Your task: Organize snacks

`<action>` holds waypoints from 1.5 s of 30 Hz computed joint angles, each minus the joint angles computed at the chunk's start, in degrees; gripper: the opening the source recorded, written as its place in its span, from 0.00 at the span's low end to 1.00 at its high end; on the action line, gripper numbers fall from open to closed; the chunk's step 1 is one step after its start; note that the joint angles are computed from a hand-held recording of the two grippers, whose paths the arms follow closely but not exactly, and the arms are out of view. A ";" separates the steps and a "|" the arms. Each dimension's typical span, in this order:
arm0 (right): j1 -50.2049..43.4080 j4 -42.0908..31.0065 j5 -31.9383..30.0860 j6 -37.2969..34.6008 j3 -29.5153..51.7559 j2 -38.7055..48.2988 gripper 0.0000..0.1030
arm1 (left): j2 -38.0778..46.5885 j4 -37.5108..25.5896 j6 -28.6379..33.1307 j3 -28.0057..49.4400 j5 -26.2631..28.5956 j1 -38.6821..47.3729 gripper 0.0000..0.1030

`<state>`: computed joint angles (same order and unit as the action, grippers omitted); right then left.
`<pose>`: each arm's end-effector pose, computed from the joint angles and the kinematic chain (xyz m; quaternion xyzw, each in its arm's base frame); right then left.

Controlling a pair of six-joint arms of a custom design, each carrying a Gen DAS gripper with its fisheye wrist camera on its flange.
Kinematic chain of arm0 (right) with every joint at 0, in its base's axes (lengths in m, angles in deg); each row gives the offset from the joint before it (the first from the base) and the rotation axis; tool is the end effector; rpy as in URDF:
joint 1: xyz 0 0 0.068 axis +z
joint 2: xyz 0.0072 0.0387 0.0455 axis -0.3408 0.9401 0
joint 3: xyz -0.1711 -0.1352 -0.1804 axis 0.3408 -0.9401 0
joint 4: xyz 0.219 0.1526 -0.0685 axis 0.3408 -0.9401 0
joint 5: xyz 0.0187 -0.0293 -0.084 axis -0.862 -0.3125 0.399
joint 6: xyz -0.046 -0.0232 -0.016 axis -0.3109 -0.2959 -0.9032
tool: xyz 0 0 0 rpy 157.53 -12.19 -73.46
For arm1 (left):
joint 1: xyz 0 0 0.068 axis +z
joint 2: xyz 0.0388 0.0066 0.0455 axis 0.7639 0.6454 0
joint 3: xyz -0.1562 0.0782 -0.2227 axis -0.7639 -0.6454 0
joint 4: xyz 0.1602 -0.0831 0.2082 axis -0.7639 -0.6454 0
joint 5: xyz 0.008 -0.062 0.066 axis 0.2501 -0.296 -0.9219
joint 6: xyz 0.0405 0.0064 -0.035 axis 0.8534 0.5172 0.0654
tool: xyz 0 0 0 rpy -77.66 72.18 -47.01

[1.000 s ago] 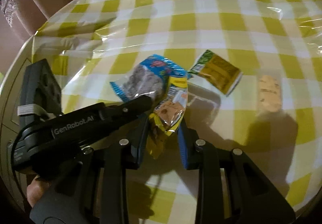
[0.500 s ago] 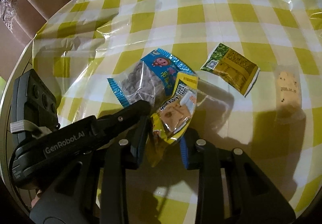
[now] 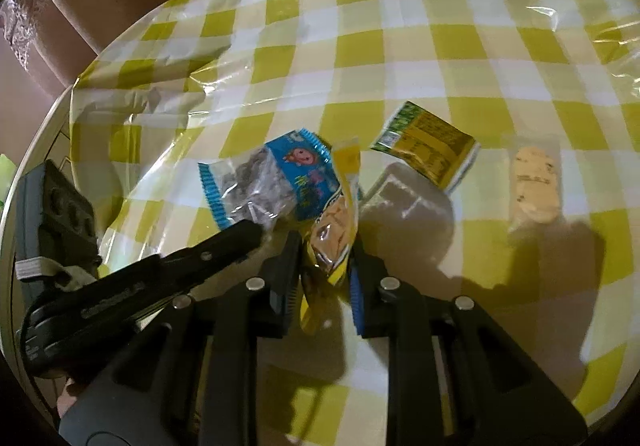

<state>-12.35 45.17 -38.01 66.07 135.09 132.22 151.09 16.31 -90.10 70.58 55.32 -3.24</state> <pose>0.3250 0.0602 0.2366 -0.2445 0.9174 0.2213 0.2230 0.2316 -0.2831 0.1855 -0.3307 0.8310 -0.3047 0.3276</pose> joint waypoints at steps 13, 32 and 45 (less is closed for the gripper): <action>-6.13 -4.42 -2.58 -3.81 1.50 0.40 0.24 | -1.19 -8.45 -0.78 3.84 -5.26 -7.29 0.05; -1.46 -1.42 0.04 -8.38 1.90 3.25 0.23 | 0.55 -4.07 -0.66 2.85 2.01 0.80 0.52; -1.85 -1.50 0.19 -7.01 6.31 10.26 0.20 | 3.11 -8.30 6.64 6.15 1.83 5.71 0.63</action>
<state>-14.19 43.67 -37.81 59.06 141.40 142.48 154.19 8.02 -83.46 76.73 57.14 2.47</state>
